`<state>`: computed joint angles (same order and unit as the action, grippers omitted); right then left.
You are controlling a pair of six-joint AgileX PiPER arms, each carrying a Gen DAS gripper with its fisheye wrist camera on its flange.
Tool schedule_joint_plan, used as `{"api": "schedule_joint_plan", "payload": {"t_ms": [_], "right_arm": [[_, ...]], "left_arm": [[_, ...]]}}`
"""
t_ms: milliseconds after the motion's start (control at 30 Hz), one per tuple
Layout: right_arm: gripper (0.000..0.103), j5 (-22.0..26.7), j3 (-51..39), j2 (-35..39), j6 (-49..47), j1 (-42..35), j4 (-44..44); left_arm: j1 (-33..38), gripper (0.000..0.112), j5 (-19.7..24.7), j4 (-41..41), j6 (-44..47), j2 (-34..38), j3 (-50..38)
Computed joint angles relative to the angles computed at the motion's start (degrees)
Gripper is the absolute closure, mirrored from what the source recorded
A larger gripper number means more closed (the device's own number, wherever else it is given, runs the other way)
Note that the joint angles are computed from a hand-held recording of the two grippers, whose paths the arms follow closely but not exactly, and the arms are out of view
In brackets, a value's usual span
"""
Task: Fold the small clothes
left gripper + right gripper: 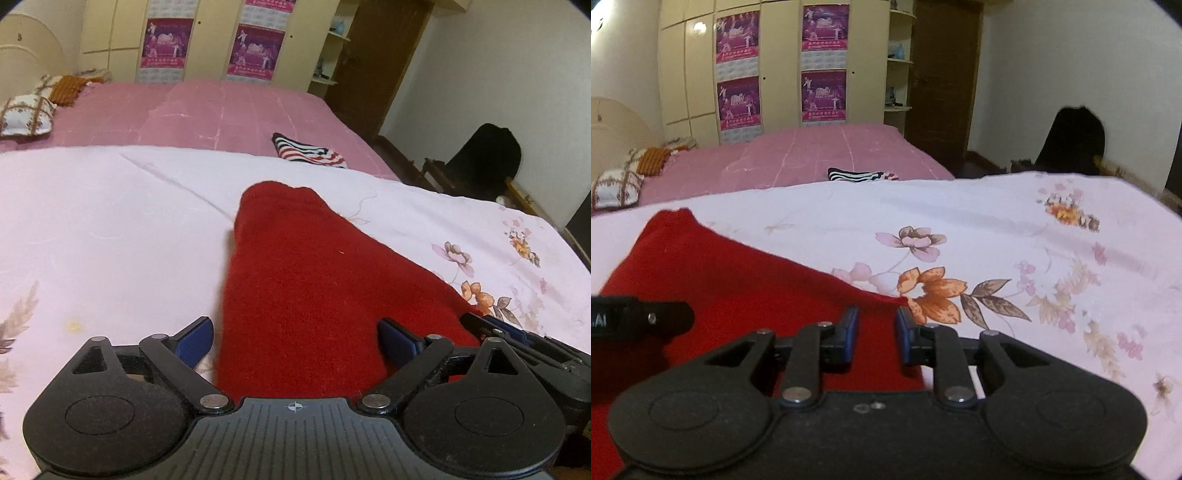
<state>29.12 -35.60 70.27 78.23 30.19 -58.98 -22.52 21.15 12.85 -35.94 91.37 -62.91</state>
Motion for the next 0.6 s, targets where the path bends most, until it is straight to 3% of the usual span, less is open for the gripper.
{"api": "schedule_joint_plan", "payload": {"t_ms": [100, 200, 267, 367, 467, 533, 600], "right_arm": [[0.080, -0.6, -2.1, -1.2, -10.8, -1.5, 9.2], [0.078, -3.3, -2.8, -4.4, -20.7, -4.9, 20.6], [0.076, -1.6, -2.3, -8.5, -23.4, -3.8, 24.4], [0.076, 4.5, -2.0, -13.1, -21.8, 2.8, 21.8], [0.076, 12.4, -0.7, -17.8, -15.4, 13.9, 15.6], [0.076, 15.9, 0.7, -18.7, -12.2, 19.2, 12.8], [0.077, 16.8, 2.1, -16.8, -11.8, 19.9, 12.2]], "left_arm": [[-1.9, 0.017, 1.0, 8.8, -8.4, -3.1, 2.2], [-2.9, 0.017, 1.7, 9.3, -9.2, -7.4, 5.3], [-4.1, 0.017, 2.8, 10.7, -10.2, -10.7, 7.7], [-6.7, 0.017, 4.6, 12.2, -10.9, -15.4, 11.3], [-8.5, 0.017, 5.4, 14.5, -12.8, -17.8, 13.8], [-7.7, 0.017, 5.3, 12.9, -12.3, -17.9, 14.3], [-6.3, 0.016, 4.5, 9.2, -10.2, -17.4, 14.5]]}}
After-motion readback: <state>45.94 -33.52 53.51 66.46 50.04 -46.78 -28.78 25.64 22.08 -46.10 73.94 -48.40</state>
